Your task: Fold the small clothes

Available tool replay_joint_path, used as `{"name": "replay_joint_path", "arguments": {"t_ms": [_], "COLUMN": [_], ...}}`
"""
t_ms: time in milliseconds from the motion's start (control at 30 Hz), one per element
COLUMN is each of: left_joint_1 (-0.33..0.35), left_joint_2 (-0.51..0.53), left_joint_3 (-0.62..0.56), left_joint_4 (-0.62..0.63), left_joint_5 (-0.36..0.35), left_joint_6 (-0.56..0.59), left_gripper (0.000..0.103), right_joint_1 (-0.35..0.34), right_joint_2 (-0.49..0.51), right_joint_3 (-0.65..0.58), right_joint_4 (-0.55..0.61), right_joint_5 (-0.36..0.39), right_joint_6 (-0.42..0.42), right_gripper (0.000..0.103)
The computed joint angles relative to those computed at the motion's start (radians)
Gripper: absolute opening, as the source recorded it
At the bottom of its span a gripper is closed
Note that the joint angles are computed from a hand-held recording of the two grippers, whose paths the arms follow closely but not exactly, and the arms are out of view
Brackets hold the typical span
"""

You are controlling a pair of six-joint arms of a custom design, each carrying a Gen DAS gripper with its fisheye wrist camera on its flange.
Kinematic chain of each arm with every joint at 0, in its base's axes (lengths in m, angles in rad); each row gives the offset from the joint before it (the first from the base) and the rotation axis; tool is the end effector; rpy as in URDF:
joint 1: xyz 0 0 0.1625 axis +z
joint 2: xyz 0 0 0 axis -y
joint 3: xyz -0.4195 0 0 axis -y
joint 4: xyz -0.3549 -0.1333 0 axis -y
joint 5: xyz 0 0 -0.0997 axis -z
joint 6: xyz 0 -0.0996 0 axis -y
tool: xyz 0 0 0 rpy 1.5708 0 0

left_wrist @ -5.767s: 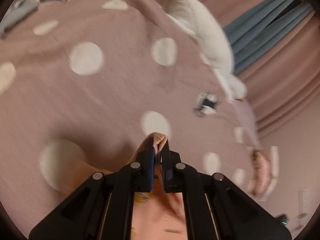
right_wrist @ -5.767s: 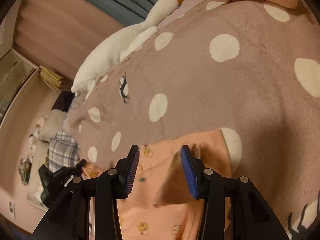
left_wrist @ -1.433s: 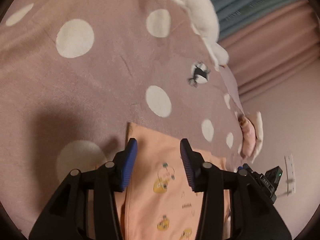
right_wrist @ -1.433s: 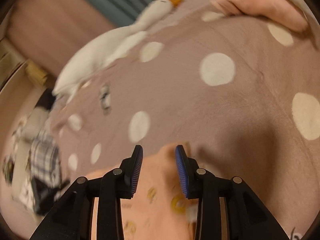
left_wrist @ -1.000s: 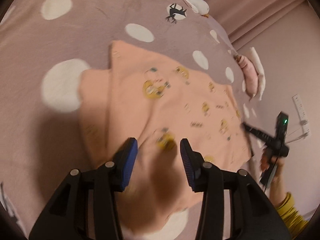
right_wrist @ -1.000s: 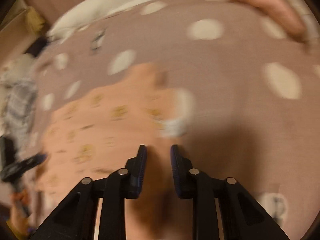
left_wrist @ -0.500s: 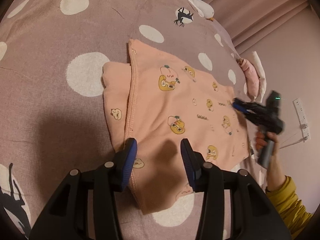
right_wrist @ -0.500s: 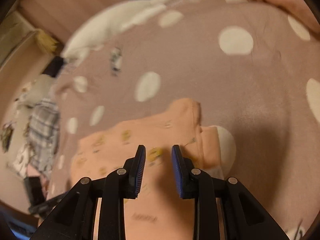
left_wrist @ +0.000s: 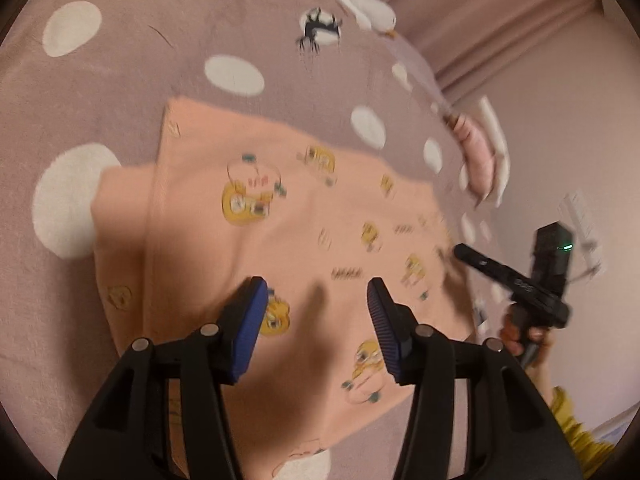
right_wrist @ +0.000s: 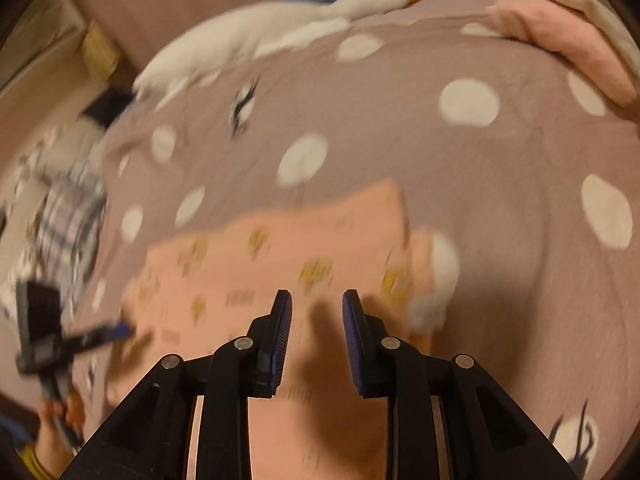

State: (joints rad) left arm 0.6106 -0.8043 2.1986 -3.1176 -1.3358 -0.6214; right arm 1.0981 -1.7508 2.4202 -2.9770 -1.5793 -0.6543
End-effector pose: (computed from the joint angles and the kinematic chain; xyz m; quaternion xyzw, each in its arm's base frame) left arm -0.2925 -0.3957 0.0347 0.1581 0.9776 -0.1363 0.0284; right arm -0.0387 -0.3666 0.3482 0.0831 -0.9292 0.3023 0.1957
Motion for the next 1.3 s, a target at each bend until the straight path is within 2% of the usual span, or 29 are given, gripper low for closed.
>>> {"name": "replay_joint_path", "arguments": {"t_ms": [100, 233, 300, 333, 400, 500, 533, 567, 633, 700, 767, 833, 1033, 1167, 1267, 1300], "left_joint_1": [-0.036, -0.079, -0.095, -0.107, -0.13, -0.169, -0.179, -0.186, -0.184, -0.164, -0.131, -0.081, 0.05, 0.102, 0.098, 0.084], "left_joint_2": [-0.021, -0.072, -0.091, -0.104, -0.136, -0.205, -0.227, -0.239, -0.257, -0.249, -0.215, -0.166, -0.053, -0.025, -0.021, -0.027], "left_joint_3": [0.039, 0.128, 0.167, 0.189, 0.228, 0.281, 0.299, 0.312, 0.337, 0.337, 0.332, 0.319, 0.249, 0.196, 0.163, 0.152], "left_joint_4": [0.034, 0.034, 0.031, 0.032, 0.03, 0.019, 0.01, -0.004, -0.044, -0.063, -0.125, -0.206, -0.37, -0.392, -0.352, -0.31], "left_joint_5": [0.019, 0.028, 0.025, 0.027, 0.04, 0.066, 0.077, 0.083, 0.095, 0.097, 0.078, 0.03, -0.08, -0.126, -0.1, -0.067], "left_joint_6": [0.018, 0.001, -0.018, -0.03, -0.062, -0.127, -0.149, -0.165, -0.206, -0.247, -0.26, -0.265, -0.274, -0.27, -0.266, -0.267], "left_gripper": [0.051, 0.051, 0.051, 0.051, 0.051, 0.052, 0.052, 0.053, 0.063, 0.065, 0.065, 0.065, 0.065, 0.065, 0.062, 0.054], "right_joint_1": [0.014, -0.03, -0.048, -0.069, -0.075, -0.075, -0.065, -0.067, -0.079, -0.064, -0.031, 0.012, 0.141, 0.216, 0.277, 0.296], "right_joint_2": [0.006, -0.056, -0.083, -0.105, -0.142, -0.222, -0.226, -0.25, -0.29, -0.293, -0.262, -0.215, -0.043, 0.102, 0.234, 0.282], "right_joint_3": [0.055, 0.158, 0.194, 0.212, 0.216, 0.192, 0.199, 0.2, 0.206, 0.212, 0.213, 0.213, 0.196, 0.146, 0.089, 0.066], "right_joint_4": [-0.065, -0.173, -0.195, -0.204, -0.176, -0.06, -0.064, -0.037, 0.009, 0.034, 0.034, 0.026, -0.061, -0.135, -0.211, -0.239], "right_joint_5": [-0.094, -0.122, -0.139, -0.124, -0.136, -0.136, -0.142, -0.124, -0.076, -0.049, -0.046, -0.047, -0.06, -0.069, -0.108, -0.129], "right_joint_6": [-0.083, -0.228, -0.268, -0.293, -0.293, -0.257, -0.244, -0.239, -0.236, -0.218, -0.189, -0.153, -0.072, -0.004, 0.043, 0.058], "right_gripper": [0.026, 0.026, 0.026, 0.026, 0.026, 0.027, 0.028, 0.03, 0.034, 0.034, 0.034, 0.035, 0.035, 0.035, 0.035, 0.035]}}
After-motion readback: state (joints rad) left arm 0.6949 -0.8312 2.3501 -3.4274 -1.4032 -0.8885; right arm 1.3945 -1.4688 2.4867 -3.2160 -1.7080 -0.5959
